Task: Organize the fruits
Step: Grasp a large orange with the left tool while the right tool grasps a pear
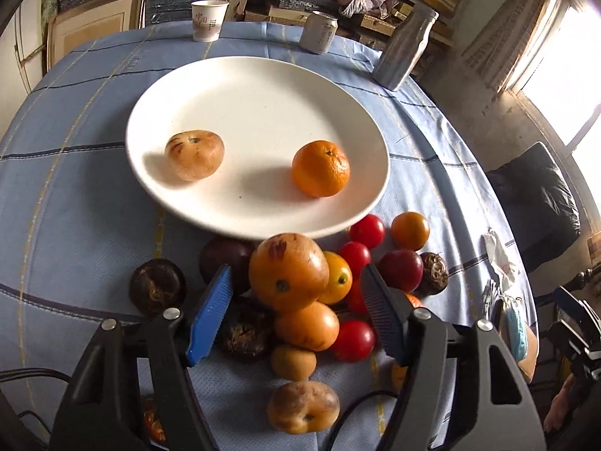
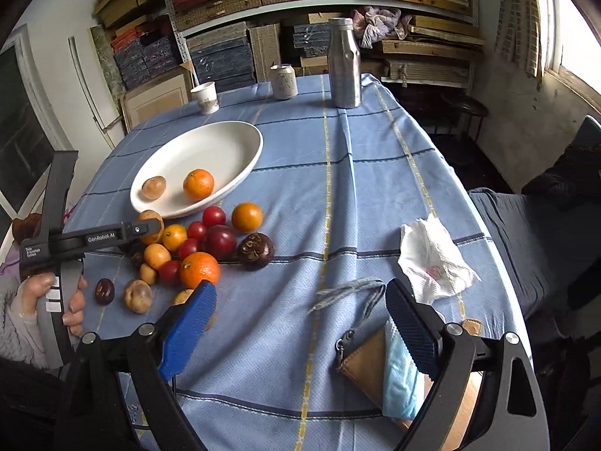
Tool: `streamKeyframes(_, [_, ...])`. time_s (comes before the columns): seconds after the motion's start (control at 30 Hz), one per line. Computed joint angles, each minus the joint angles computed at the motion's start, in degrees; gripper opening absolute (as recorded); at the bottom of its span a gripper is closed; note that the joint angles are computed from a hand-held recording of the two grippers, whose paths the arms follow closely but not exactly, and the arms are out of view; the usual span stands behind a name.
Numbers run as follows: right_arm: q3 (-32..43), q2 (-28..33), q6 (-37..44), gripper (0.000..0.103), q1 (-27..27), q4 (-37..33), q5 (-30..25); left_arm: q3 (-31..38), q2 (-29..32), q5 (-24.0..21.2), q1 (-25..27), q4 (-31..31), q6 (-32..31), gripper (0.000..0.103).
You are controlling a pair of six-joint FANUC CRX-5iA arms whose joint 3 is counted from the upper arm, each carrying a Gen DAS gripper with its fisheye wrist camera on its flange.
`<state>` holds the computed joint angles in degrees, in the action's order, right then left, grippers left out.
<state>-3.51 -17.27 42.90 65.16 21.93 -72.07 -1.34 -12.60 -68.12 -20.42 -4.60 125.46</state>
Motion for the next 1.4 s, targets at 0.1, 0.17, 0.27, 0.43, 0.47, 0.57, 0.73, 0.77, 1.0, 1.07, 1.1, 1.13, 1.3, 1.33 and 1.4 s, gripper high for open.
streamKeyframes(0.1, [-0.09,-0.18,0.54,0.092,-0.15,0.02,-0.51,0.31,0.24,0.15,-0.74,-1.32,1.05,0.066])
streamKeyframes(0.17, [-0.24,-0.41,0.49,0.092,-0.41,-0.09,-0.73,0.43,0.19,0.03,-1.06,-1.91,1.5,0.066])
streamKeyframes(0.27, [-0.14,-0.45,0.88,0.092,-1.09,-0.95,-1.21,0.0,-0.45,0.2,-0.67,-1.86,1.67,0.043])
streamKeyframes(0.43, [-0.24,-0.76,1.11,0.092,-1.39,-1.48,-1.63,-0.61,-0.86,0.55,-0.67,-1.85,3.02,0.044])
streamKeyframes(0.47, [-0.27,-0.82,1.13,0.092,-1.47,-1.55,-1.64,-0.13,-0.32,-0.05,-0.91,-2.11,3.06,0.044])
streamKeyframes(0.57, [-0.35,-0.97,1.35,0.092,-1.64,-1.78,-1.67,0.93,0.55,-0.76,-2.23,-3.95,3.88,0.048])
streamKeyframes(0.73, [-0.37,-1.11,1.4,0.092,-1.79,-2.37,-0.92,0.41,-0.36,-0.74,-1.72,-3.61,3.54,0.043])
streamKeyframes(0.77, [-0.06,-0.86,1.82,0.092,-2.03,-3.33,-0.42,0.52,-0.88,-1.16,-1.93,-4.3,3.84,0.043])
streamKeyframes(1.0, [6.42,5.07,13.01,0.092,-3.53,-17.22,0.01,1.72,-5.84,-7.09,-5.01,-10.99,5.67,0.043])
streamKeyframes(1.07, [9.24,8.21,16.88,0.087,-3.81,-21.76,-1.86,1.27,-7.87,-9.14,-5.29,-12.05,6.33,0.043])
streamKeyframes(1.1, [9.67,9.07,17.66,0.085,-3.39,-22.21,-2.15,0.94,-8.92,-10.22,-5.39,-12.5,6.77,0.043])
streamKeyframes(1.13, [9.89,9.81,18.2,0.081,-2.83,-22.23,-2.23,0.58,-9.86,-11.2,-5.48,-12.82,7.23,0.043])
streamKeyframes(1.3, [11.36,12.3,17.37,0.067,-3.38,-25.18,-2.05,-0.75,-13.47,-14.27,-5.82,-14.34,9.11,0.043])
streamKeyframes(1.33, [11.28,12.38,16.89,0.065,-3.43,-25.08,-1.66,-0.7,-13.87,-14.91,-6.12,-14.94,9.46,0.043])
streamKeyframes(1.4, [11.6,13.11,16.6,0.063,-3.85,-26.0,-1.76,-0.74,-14.59,-15.84,-6.44,-15.67,9.6,0.043])
